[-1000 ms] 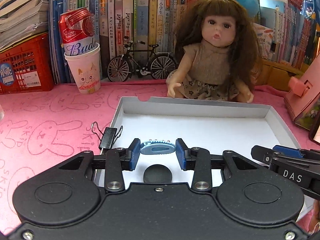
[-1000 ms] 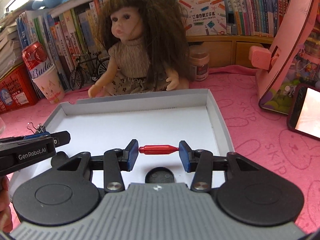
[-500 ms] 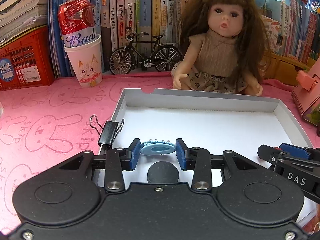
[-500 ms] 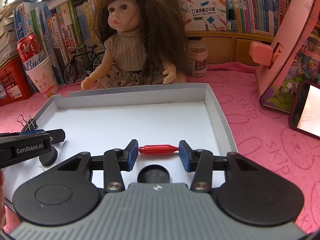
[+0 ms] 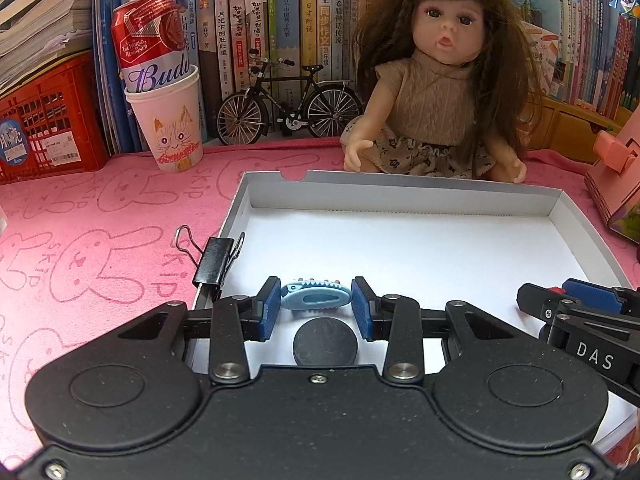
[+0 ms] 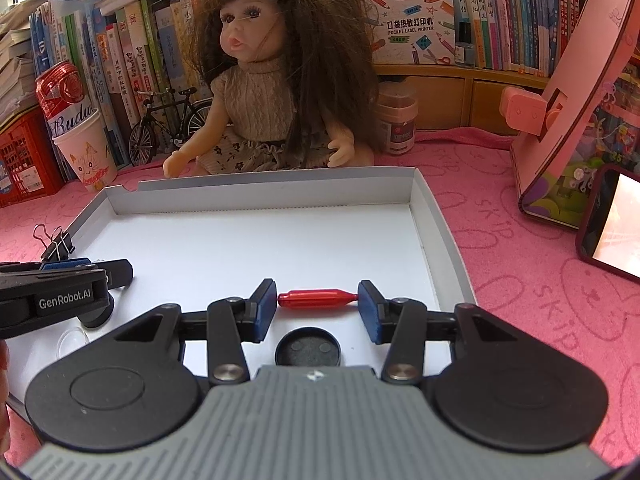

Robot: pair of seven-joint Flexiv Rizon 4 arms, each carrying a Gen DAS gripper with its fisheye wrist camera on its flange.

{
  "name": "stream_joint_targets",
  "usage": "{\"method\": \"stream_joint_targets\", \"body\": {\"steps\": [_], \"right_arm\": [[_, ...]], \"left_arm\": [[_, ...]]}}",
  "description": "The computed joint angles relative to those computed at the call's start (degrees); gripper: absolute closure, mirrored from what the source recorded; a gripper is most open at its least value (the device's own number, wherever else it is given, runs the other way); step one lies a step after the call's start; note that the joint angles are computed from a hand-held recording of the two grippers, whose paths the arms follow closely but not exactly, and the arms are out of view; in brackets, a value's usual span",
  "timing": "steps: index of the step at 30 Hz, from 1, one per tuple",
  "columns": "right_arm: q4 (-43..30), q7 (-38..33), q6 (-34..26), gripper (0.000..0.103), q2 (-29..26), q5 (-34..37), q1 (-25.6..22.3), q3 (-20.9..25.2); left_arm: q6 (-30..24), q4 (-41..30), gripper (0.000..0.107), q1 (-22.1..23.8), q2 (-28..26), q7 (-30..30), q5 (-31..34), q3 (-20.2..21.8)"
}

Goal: Organize rigid objects
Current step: 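Lower both tools into the tray and open them to release clip and marker, then move both open tools back toward the remaining objects on the desk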

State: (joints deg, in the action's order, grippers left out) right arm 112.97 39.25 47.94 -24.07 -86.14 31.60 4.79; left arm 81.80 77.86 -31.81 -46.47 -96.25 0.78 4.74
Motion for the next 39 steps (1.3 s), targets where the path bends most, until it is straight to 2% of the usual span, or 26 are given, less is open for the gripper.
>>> {"method": "stream_joint_targets", "body": {"steps": [3, 4, 6, 7, 9, 10, 15, 20, 30, 33, 39], "right_arm": [[0.15, 1.34, 0.61, 0.05, 0.05, -1.0, -0.18, -0.1], [0.22, 1.96, 0.84, 0.043, 0.09, -1.39, -0.28, -0.1], [0.39, 2.93, 1.36, 0.039, 0.23, -2.07, -0.57, -0.05], [0.47, 3.21, 1.37, 0.036, 0.31, -2.14, -0.62, 0.02], [0.63, 3.55, 1.08, 0.034, 0.51, -2.31, -0.58, 0.17], [0.71, 3.66, 0.6, 0.033, 0.64, -2.33, -0.43, 0.25], [1.72, 4.72, -1.31, 0.028, 2.02, -2.84, -0.01, 0.91], [3.4, 4.61, -4.13, 0.023, 4.01, -3.26, 0.8, 2.16], [7.55, 4.51, -12.24, 0.018, 8.04, -2.61, 4.17, 5.89], [8.66, 4.3, -13.76, 0.017, 9.03, -2.0, 5.18, 7.01], [9.97, 4.32, -16.99, 0.015, 10.12, -1.21, 7.55, 8.73]], "left_arm": [[-0.25, -0.08, 0.07, -0.12, 0.03, -0.13, 0.11, 0.18], [-0.34, -0.04, 0.07, -0.11, 0.09, -0.19, 0.11, 0.14], [-0.58, 0.05, 0.07, -0.07, 0.24, -0.35, 0.07, 0.04], [-0.49, 0.36, 0.067, 0.34, 0.44, -0.12, -0.07, -0.6], [-0.18, 1.48, 0.056, 2.41, 0.98, 1.73, -0.99, -3.78], [0.24, 2.1, 0.055, 2.86, 1.26, 2.26, -1.35, -4.55], [2.16, 4.51, 0.044, 1.79, 2.93, 2.97, -1.29, -3.48], [5.4, 10.08, 0.037, 3.07, 6.28, 5.0, -2.05, -5.81], [12.95, 22.61, 0.034, 4.89, 14.05, 8.33, -3.85, -8.84], [15.08, 26.69, 0.033, 6.47, 16.37, 9.25, -4.84, -10.88], [20.41, 34.3, 0.033, 7.68, 20.11, 10.01, -5.7, -12.35]]}}
